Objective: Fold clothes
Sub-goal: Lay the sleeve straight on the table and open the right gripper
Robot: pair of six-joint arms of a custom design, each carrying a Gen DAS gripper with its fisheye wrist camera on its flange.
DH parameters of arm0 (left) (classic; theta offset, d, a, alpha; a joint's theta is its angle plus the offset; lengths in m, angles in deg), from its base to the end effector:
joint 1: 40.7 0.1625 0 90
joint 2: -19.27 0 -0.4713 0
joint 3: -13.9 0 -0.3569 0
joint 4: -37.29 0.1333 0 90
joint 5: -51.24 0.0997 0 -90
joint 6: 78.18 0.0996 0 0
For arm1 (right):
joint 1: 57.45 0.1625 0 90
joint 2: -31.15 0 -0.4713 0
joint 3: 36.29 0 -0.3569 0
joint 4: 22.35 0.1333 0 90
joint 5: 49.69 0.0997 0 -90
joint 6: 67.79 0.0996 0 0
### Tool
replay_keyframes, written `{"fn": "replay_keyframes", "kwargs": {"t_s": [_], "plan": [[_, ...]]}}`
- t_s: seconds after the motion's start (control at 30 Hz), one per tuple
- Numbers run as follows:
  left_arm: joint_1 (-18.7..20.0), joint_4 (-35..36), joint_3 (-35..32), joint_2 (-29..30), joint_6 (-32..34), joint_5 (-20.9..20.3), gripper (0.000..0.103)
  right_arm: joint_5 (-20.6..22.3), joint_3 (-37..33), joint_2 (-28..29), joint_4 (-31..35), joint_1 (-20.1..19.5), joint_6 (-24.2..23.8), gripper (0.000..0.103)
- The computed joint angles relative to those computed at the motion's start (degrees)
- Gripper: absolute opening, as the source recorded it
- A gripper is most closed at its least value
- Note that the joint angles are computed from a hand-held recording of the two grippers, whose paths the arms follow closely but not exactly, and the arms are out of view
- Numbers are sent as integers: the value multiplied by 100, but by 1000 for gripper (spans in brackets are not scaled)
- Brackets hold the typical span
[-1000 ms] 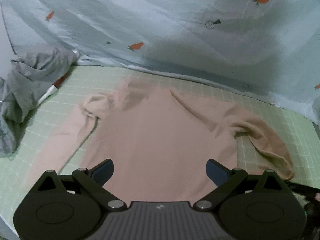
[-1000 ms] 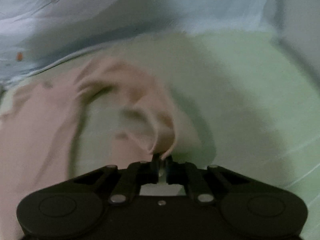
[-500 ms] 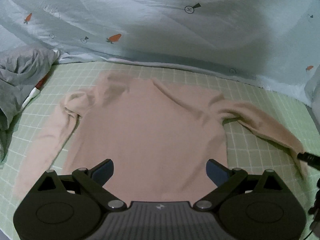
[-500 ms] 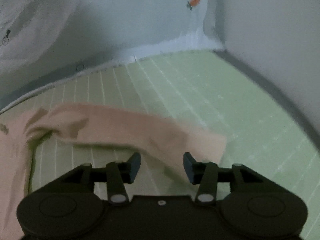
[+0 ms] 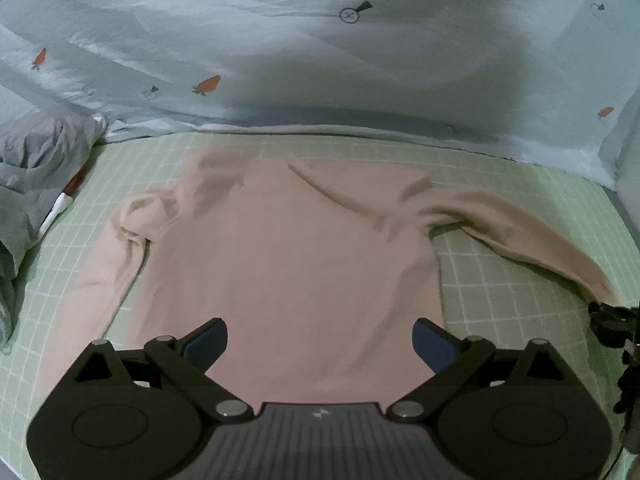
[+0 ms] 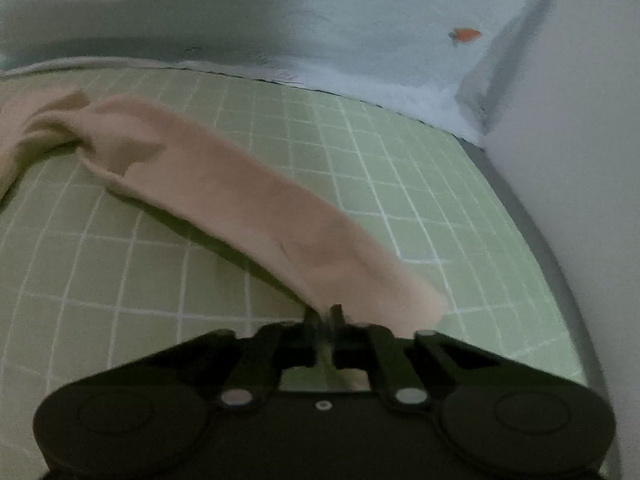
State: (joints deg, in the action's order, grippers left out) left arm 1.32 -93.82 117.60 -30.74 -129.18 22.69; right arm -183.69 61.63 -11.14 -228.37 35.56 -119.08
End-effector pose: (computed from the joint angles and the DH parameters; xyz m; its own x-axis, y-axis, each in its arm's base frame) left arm -0.2988 -0.5664 0.1678 -0.6754 -0.2037 -0.7088 0.3181 0.7866 -0.5292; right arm 0.0988 -0.6574 0.2363 -0.4488 -0.0315 0.8931 -0.6015 0.7497 -0.2759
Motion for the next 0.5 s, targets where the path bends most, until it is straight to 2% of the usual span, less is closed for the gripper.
{"fn": "replay_keyframes", "kwargs": {"t_s": [0.2, 0.27, 0.4, 0.5], "plan": [[1, -4, -43, 41, 19, -24, 98, 351, 91, -183, -1392, 99, -844, 3], [13, -3, -57, 47, 19, -54, 98, 320, 170, -254, -1352, 75, -766, 3], [15, -140, -60, 60, 96, -87, 98, -51, 375, -242, -984, -67, -891, 3], [1, -210, 0, 37, 119, -57, 98, -224, 601, -338, -749, -59, -572, 5]]}}
